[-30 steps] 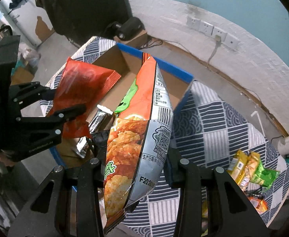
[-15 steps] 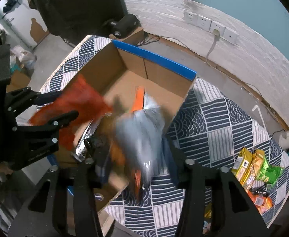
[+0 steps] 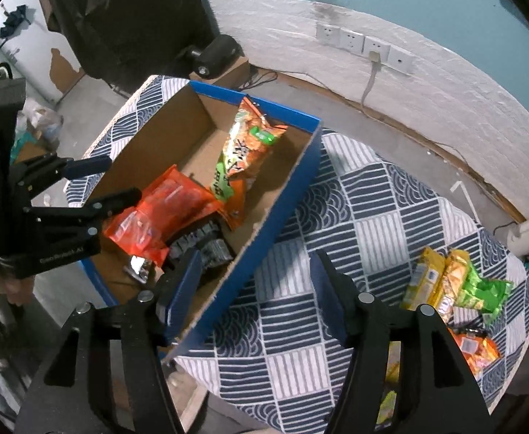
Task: Organize snacks
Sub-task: 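Move both grippers back toward the remaining snacks on the table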
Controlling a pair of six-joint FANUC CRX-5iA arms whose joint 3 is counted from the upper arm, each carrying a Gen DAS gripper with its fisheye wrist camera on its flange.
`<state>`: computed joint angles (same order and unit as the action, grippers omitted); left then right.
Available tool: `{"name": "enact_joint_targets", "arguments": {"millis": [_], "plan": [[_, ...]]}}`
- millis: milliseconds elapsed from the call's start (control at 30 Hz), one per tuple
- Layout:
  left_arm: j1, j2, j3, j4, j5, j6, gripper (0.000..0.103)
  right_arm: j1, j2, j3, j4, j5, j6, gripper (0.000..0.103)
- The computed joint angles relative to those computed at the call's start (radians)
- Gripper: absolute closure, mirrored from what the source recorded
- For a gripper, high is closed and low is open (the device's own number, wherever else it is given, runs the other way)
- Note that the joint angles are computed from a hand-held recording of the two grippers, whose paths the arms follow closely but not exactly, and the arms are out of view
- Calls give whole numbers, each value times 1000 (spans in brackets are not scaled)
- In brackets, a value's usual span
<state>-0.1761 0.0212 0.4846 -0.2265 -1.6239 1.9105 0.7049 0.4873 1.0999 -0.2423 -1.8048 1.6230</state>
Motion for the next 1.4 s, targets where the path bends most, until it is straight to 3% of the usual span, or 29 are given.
{"name": "enact_joint_targets", "arguments": {"millis": [300,633,1400], "plan": [[-83,66,77,-26,-25,-38,40,-42,-69,-100,22,34,39,36],[-181,166,207,-53,-49,-84,27,-113,-136,-211,56,77,52,27],[-272,369,409,32,-89,-147,27,-319,-182,-382,84,138,43,27]]}}
